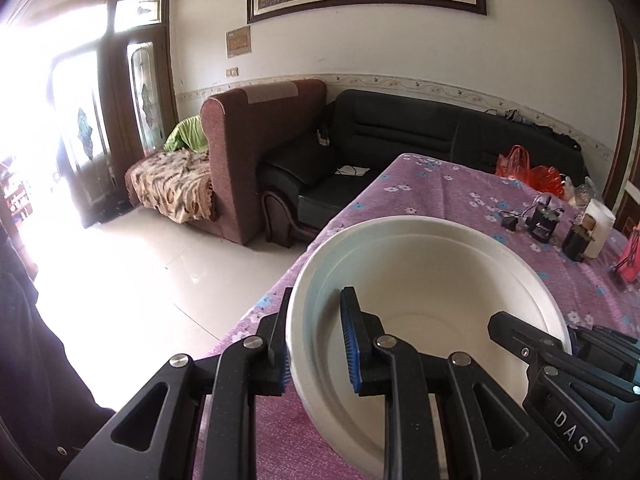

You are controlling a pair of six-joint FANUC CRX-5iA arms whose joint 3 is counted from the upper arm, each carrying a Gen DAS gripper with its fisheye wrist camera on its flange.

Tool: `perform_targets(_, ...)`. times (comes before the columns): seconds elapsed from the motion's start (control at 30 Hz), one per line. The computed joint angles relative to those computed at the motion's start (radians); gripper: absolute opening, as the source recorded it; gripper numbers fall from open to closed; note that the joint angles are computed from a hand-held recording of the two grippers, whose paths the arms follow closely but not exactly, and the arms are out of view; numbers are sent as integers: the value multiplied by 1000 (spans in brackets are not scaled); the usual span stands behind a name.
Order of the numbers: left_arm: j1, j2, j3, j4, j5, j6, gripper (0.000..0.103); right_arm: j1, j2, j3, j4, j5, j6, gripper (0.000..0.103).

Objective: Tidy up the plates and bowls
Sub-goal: 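Hold the white bowl above the stack and align it with the rim, then lower the white bowl onto the stack and open both grippers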

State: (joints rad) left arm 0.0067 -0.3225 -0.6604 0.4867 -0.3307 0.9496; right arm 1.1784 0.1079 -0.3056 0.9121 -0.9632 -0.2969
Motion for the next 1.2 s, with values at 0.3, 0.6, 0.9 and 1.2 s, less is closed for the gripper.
perform_targets(0.3,-15,6,31,-197,32,178,31,-3,51,34,-19,-48,48,19)
perform_targets(0.6,16,-61,-58,-5,109,51,79,-7,24,-19,53,-11,-31,32)
perform_targets(0.9,35,-151,-106,62,72,-2,83,55,-55,-134,234,-50,-247,62)
perform_targets(1.2,-5,-306,-177,58,68,44,100,200,-106,-211,266,-260,-379,77)
